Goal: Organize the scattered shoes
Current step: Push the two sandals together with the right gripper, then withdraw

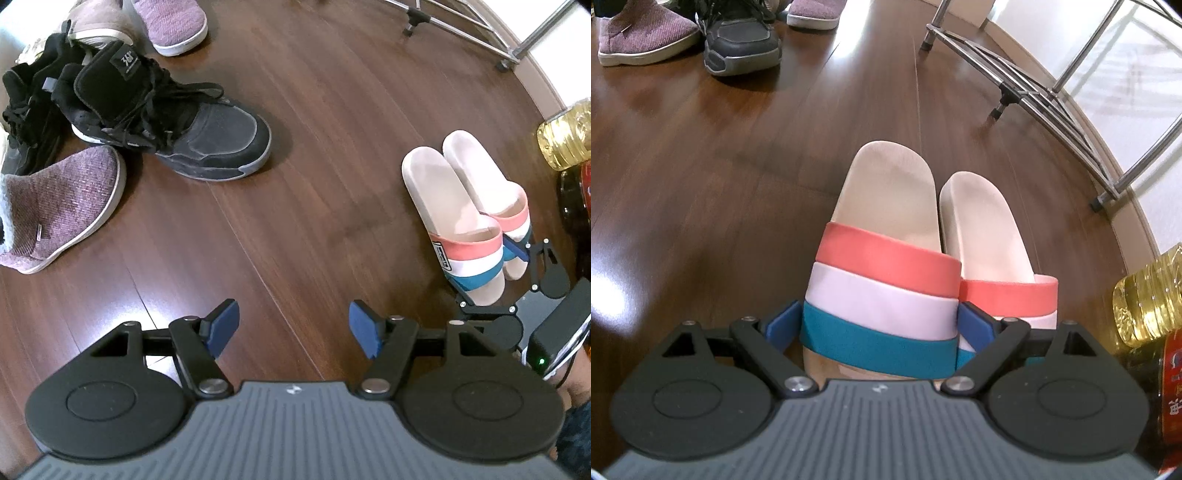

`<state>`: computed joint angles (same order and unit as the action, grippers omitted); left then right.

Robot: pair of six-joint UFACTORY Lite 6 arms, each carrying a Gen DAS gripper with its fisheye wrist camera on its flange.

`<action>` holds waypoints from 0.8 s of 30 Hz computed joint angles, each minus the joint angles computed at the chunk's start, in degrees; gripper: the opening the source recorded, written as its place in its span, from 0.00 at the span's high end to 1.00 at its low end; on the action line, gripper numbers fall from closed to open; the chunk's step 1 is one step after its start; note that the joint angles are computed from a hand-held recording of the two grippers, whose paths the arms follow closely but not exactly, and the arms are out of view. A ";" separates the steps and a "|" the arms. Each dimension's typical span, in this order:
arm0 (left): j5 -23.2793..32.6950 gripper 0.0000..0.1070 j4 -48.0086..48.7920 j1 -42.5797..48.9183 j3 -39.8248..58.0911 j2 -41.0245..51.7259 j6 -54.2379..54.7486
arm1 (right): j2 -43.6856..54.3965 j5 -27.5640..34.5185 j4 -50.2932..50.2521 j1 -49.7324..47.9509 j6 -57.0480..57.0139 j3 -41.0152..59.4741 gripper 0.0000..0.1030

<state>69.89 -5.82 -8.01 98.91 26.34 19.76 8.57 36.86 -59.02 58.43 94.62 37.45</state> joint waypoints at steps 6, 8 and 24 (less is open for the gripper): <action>-2.18 0.37 0.26 -0.13 -2.24 -3.49 1.77 | -5.71 6.22 6.05 2.18 -0.16 2.72 0.07; -3.38 0.37 -1.06 0.29 -3.98 -5.78 4.42 | -10.05 9.34 10.36 3.33 3.19 4.24 0.06; -4.01 0.19 -11.53 2.82 -6.79 -27.45 27.15 | -2.26 45.29 27.11 17.40 2.02 44.45 0.04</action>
<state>65.89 -17.35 -5.20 92.12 -1.11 46.91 6.31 82.14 -31.90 75.83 96.65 81.90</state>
